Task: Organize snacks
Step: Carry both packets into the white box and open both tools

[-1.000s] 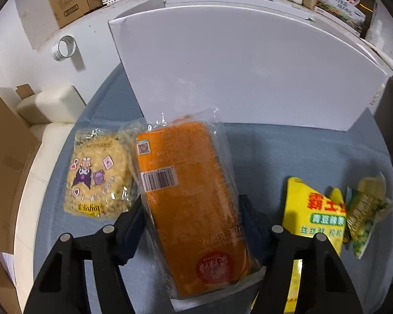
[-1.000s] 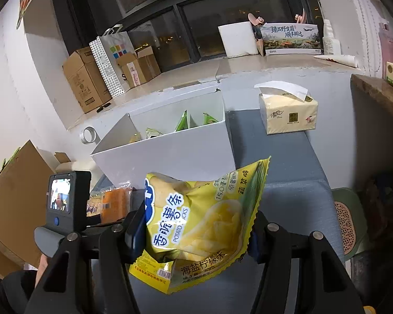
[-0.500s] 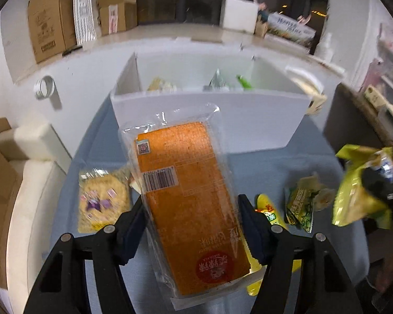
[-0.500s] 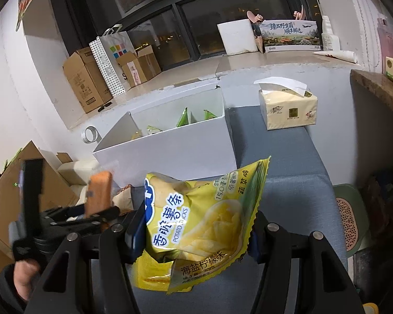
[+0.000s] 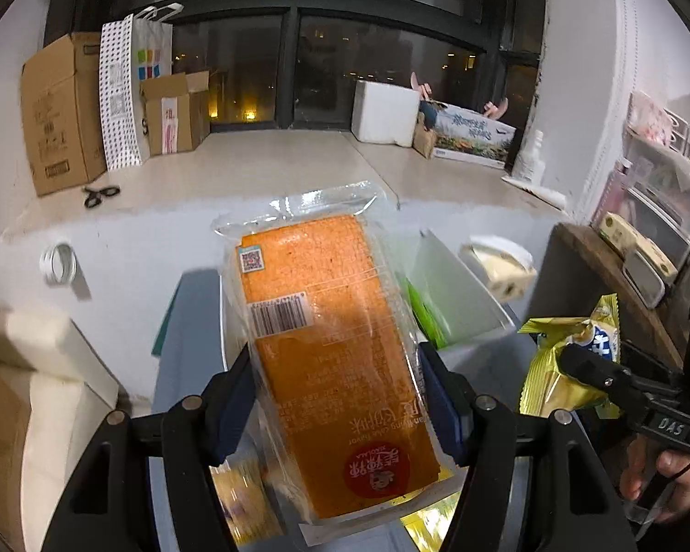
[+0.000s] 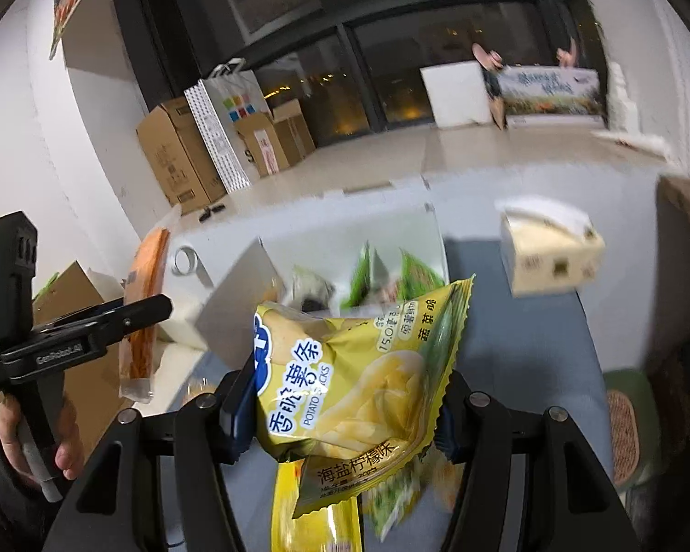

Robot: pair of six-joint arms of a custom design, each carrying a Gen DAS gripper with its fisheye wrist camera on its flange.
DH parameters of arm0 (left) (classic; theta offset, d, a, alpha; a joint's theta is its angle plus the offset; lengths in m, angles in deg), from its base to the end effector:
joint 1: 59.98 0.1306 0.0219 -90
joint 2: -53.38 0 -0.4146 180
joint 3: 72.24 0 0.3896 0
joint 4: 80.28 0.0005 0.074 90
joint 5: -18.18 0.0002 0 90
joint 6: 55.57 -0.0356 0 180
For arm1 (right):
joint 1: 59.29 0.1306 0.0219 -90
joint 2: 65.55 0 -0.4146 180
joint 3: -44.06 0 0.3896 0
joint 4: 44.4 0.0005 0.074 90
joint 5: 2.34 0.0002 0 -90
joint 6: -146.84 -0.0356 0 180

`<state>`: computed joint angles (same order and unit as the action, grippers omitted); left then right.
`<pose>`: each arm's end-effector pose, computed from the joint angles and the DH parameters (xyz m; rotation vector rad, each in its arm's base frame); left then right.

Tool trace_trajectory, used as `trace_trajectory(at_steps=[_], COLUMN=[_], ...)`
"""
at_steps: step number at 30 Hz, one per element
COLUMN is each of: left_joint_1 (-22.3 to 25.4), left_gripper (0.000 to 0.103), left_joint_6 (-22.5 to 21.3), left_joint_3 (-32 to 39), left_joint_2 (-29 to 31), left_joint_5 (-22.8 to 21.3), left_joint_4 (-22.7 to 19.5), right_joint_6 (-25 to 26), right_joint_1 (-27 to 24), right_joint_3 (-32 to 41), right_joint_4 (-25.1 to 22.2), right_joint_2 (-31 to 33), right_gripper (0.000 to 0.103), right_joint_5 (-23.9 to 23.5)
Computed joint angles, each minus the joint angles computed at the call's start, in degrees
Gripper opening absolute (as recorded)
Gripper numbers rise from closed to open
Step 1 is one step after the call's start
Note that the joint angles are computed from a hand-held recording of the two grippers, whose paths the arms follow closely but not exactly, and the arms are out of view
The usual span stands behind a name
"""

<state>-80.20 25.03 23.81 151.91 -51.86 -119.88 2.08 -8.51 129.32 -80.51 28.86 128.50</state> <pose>0.5138 -0.2027 0.4516 0.7600 2.1726 -0.4981 0.3405 0.3796 0.4102 0.3985 2.1086 0.2173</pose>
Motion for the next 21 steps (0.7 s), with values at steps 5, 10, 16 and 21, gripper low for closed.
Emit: trace_trajectory(at_steps=[5,10,16,21], left_joint_1=[-1.1,-3.0,-2.7,-1.7], left_gripper=[0.071,0.071,0.095,0.098], left_joint_6=[-0.6,-1.4,1.3,1.2], left_joint_3=[10.9,20.4,29.6,28.4], left_joint_2=[7.6,15.4,22.8,22.5], left_joint_5=[-1.5,-6.7,-5.6,-3.9], left_joint_4=[-5.0,-9.9,-16.8,-16.8], right_joint_6=[5.0,7.1,10.4,10.3], right_joint_1=[-5.8,-11.7,-15.2,-15.9], right_joint_3=[4.6,10.6,19.1,23.3], right_joint_4=[0.1,-3.5,-11.3,-16.9], right_joint_2=[1.9,6.2,13.1,16.6], right_gripper=[0.064,0.064,0.069,0.102], right_joint_5=[-4.4,-9.0,-11.4,-8.0])
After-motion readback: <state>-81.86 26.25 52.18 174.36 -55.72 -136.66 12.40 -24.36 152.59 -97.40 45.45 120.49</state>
